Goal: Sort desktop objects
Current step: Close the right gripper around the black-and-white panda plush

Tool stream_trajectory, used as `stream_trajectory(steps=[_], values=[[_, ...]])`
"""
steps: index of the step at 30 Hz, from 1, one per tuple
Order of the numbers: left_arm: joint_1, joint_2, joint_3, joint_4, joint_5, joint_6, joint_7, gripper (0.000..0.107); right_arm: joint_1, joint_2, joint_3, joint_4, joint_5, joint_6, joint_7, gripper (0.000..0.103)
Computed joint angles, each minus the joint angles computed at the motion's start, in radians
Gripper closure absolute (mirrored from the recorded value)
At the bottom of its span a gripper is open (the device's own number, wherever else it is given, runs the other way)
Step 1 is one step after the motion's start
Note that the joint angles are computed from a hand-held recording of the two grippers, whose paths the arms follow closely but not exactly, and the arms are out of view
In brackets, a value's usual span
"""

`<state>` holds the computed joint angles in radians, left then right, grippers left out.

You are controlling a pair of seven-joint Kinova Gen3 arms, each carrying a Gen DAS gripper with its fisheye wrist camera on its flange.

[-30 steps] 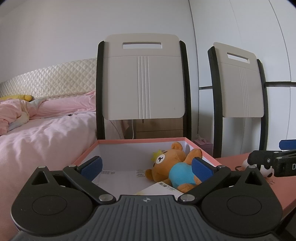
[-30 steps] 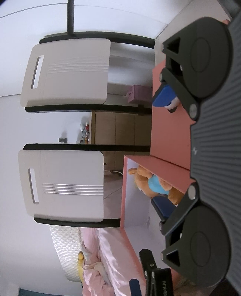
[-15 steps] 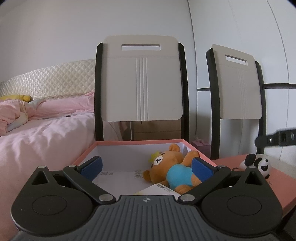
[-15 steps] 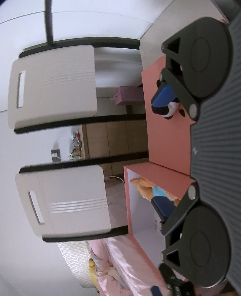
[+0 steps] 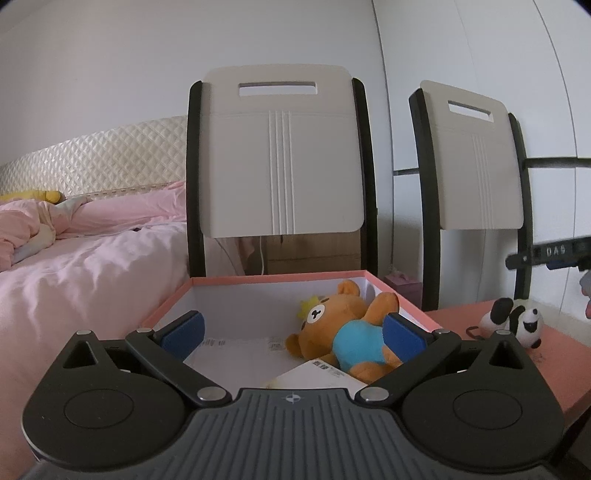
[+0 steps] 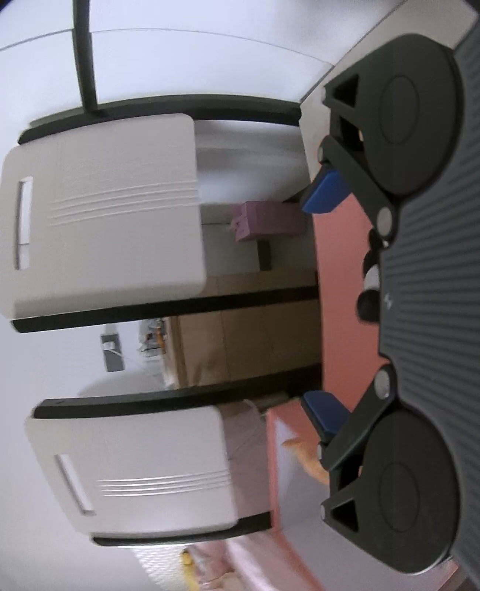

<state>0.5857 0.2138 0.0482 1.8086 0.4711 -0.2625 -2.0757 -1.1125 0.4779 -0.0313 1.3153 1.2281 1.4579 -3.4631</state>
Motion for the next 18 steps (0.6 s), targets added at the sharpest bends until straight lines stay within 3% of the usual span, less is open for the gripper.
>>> stream_trajectory(steps=[8, 14, 18], values=[[0.028, 0.006, -0.025, -0.004, 0.042, 0.005, -0.053, 0.004, 0.08, -0.046, -0.041, 0.09, -0.099, -0.117, 0.074, 0.0], [-0.012, 0.002, 0.013, 0.0, -0.013, 0.009, 0.002, 0.004, 0.117, -0.034, -0.037, 0.087, -0.172, -0.164, 0.113, 0.0], [-0.022, 0.001, 0.021, -0.001, -0.043, 0.016, 0.037, 0.004, 0.128, -0.002, -0.025, 0.034, -0.22, -0.144, 0.185, 0.0]])
